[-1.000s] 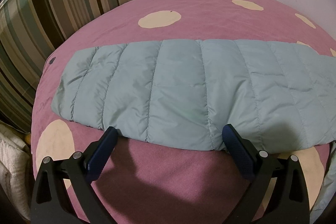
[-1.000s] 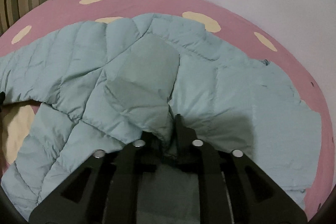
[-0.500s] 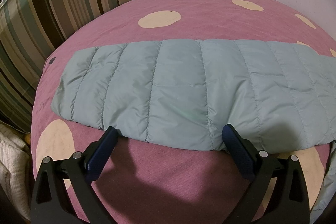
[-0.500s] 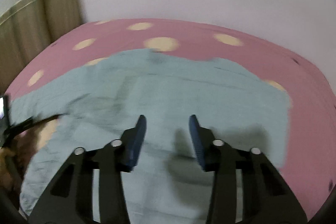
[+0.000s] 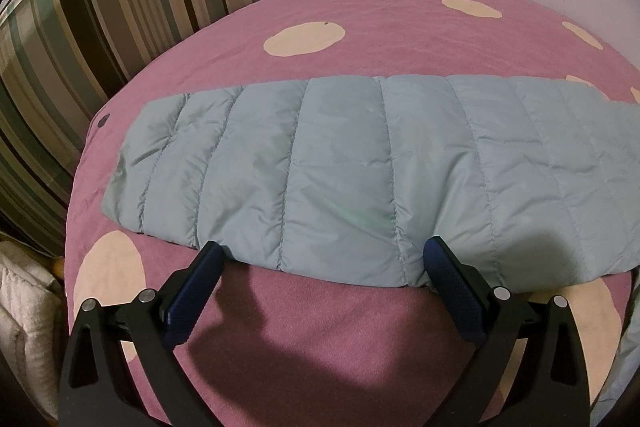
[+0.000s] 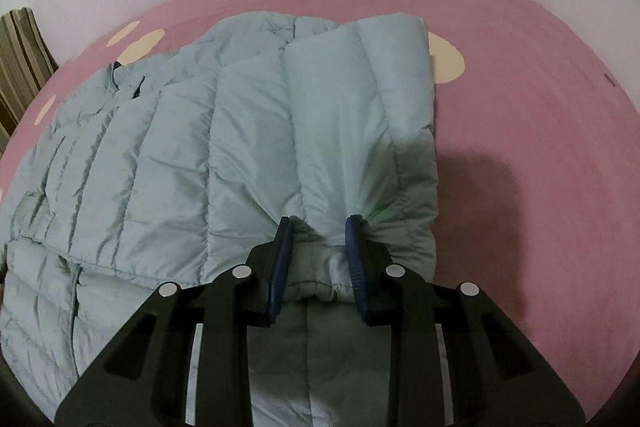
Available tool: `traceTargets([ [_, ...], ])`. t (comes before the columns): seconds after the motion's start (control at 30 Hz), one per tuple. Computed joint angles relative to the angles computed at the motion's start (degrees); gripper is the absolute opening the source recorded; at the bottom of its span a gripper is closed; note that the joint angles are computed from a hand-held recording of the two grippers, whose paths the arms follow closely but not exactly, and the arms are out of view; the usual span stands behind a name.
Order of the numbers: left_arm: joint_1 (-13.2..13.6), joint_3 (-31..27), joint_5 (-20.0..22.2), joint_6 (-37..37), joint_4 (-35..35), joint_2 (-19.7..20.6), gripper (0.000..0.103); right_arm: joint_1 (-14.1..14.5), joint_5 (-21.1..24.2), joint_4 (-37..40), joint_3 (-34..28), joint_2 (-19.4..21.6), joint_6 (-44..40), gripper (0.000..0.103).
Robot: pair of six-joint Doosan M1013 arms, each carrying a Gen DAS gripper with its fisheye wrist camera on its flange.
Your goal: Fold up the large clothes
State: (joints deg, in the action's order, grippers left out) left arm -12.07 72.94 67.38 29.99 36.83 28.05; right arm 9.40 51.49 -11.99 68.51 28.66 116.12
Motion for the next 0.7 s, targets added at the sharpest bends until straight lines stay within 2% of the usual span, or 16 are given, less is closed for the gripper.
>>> traceTargets([
  [0.1, 0.0, -0.2, 0.1, 0.1, -0.1, 0.1, 0.099, -0.3, 0.3, 1.3, -0.3, -0.7, -0.8, 0.027],
  [0.17, 0.0, -0.1, 0.1, 0.0, -0.1, 0.0, 0.099, -1.0, -1.6, 3.4, -0.7, -1.2, -0.7, 0.027],
  [0.33, -0.1, -0.2, 0.3, 0.0, 0.1, 0.1, 0.099, -2.4, -1.3, 2.6, -6.7, 1.7, -1.2, 0.028],
  [0.47, 0.0, -0.2, 0.2, 0.0, 0.1, 0.1, 0.099, -3.3, 1.2, 3.0, -11.6, 5.0, -1.8, 0.028],
  [0.57, -0.1, -0.2, 0.3, 0.1, 0.2, 0.1, 0.099, -3.5, 4.8, 3.0, -14.9, 7.9, -2.4, 0.028],
  [0.63, -0.1, -0.3, 0.5, 0.1, 0.4, 0.2, 0.099, -3.8, 7.2, 4.1, -15.9, 9.2, -3.1, 0.028],
  [0.7, -0.2, -0.3, 0.7, 0.2, 0.5, 0.2, 0.099, -3.9, 7.3, 4.6, -15.6, 9.5, -3.3, 0.028],
])
